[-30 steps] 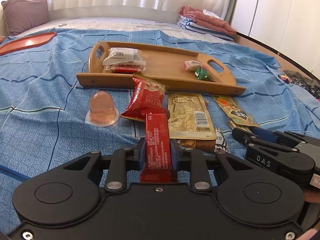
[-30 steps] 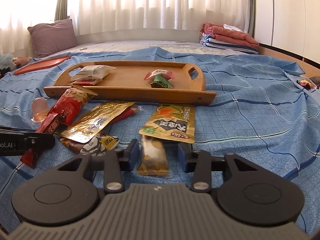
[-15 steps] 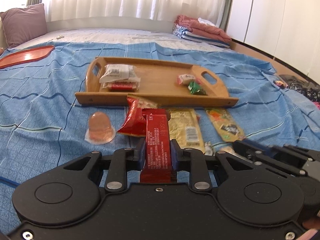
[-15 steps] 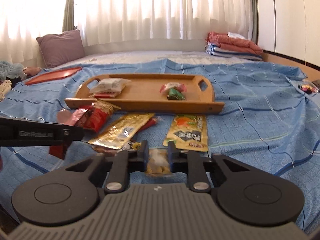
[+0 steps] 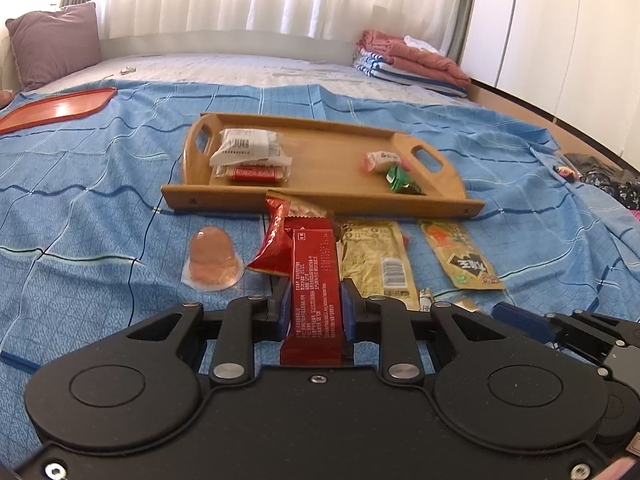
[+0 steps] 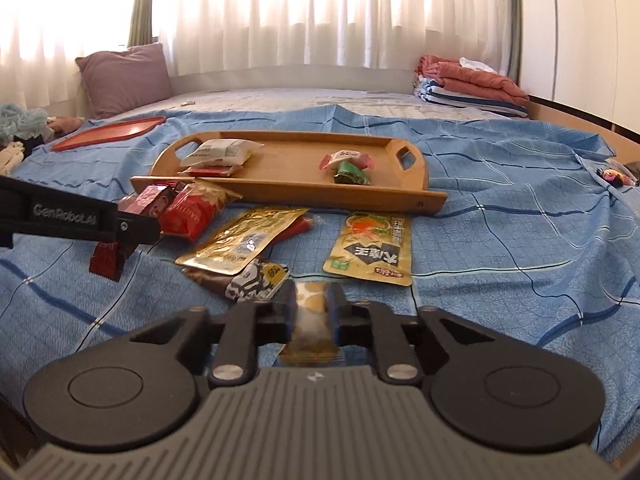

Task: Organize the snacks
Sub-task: 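Lift the red bar and beige pastry stick and carry both over the tray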

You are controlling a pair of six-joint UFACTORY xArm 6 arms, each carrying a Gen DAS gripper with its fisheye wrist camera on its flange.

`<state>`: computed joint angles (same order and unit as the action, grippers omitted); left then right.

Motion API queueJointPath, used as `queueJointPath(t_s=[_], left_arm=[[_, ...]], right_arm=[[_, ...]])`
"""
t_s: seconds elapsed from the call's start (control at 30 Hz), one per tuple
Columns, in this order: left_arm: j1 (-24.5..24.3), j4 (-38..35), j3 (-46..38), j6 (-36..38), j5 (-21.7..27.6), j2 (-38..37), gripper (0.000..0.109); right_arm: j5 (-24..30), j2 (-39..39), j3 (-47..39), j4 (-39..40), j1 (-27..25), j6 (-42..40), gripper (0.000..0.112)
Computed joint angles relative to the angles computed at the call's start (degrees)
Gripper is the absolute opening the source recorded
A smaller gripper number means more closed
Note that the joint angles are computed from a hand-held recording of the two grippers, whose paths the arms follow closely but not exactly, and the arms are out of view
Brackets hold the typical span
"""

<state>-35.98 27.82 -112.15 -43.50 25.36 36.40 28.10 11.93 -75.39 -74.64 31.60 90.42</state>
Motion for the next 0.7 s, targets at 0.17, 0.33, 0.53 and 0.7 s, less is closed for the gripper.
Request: queueJointPath(t_s=[0.17, 0.33, 0.53, 0.7], left_arm=[[0.04, 0.52, 0.4, -0.04, 0.03, -0.12, 0.024], [0.22, 0.82, -0.01, -0.43, 0.03, 0.04, 0.024], [0.56, -0.6, -5.51, 3.0, 0.27, 2.6, 0.024], [0.79, -2.4, -12.44, 5.66, 1.39, 6.03, 0.024]], right_arm=[[0.0, 1.03, -0.69, 3.43, 0.34, -6.01, 0.056], [-0.15, 1.52, -1.12, 6.17, 0.2, -7.26, 0.03], [-0.26, 0.32, -1.49, 3.9, -0.28, -1.11, 0.024], [-0.37, -0.63, -2.37, 0.75, -0.82, 2.07, 0.024]])
